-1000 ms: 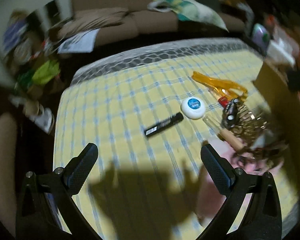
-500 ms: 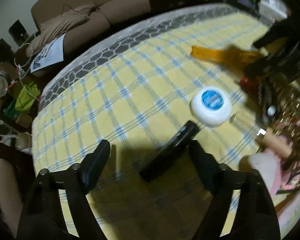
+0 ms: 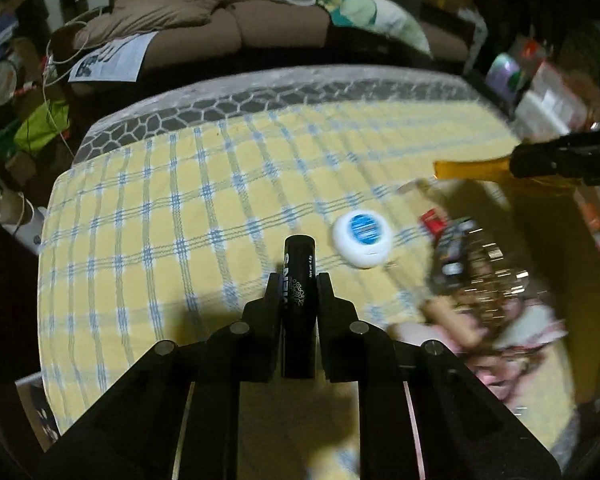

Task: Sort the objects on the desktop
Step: 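Carry the lipstick tube and orange tool into the box and release both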

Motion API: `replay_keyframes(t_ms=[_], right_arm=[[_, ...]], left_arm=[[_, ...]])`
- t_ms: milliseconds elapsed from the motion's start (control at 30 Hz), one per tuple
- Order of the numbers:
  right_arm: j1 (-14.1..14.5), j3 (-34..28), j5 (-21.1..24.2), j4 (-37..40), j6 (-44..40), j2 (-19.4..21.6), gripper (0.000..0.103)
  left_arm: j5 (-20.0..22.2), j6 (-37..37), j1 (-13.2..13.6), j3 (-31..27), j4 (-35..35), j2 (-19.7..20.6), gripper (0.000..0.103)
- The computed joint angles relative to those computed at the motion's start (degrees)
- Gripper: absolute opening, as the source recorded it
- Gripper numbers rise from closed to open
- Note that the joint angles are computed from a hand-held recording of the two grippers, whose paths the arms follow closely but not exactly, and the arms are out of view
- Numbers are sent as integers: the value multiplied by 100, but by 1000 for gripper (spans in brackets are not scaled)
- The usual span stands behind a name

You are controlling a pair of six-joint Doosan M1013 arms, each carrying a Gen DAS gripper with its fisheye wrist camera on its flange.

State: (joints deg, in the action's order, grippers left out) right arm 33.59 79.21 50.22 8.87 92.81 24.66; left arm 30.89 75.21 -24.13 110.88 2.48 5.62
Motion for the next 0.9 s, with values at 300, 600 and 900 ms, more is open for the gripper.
replay_keyframes(t_ms=[300,600,900], right_arm=[[-435,741,9,-326,221,-1146,34],[-989,1421,-275,-951,803,-1803,34],[-1409,2149,-1367,-1064,878,-1735,34]], left_arm=[[229,60,-773,-418,-421,-465,15],[325,-121,-1698,-1223,-773,95,15],[432,-83,-1986,-2009,-1639,1068,15]])
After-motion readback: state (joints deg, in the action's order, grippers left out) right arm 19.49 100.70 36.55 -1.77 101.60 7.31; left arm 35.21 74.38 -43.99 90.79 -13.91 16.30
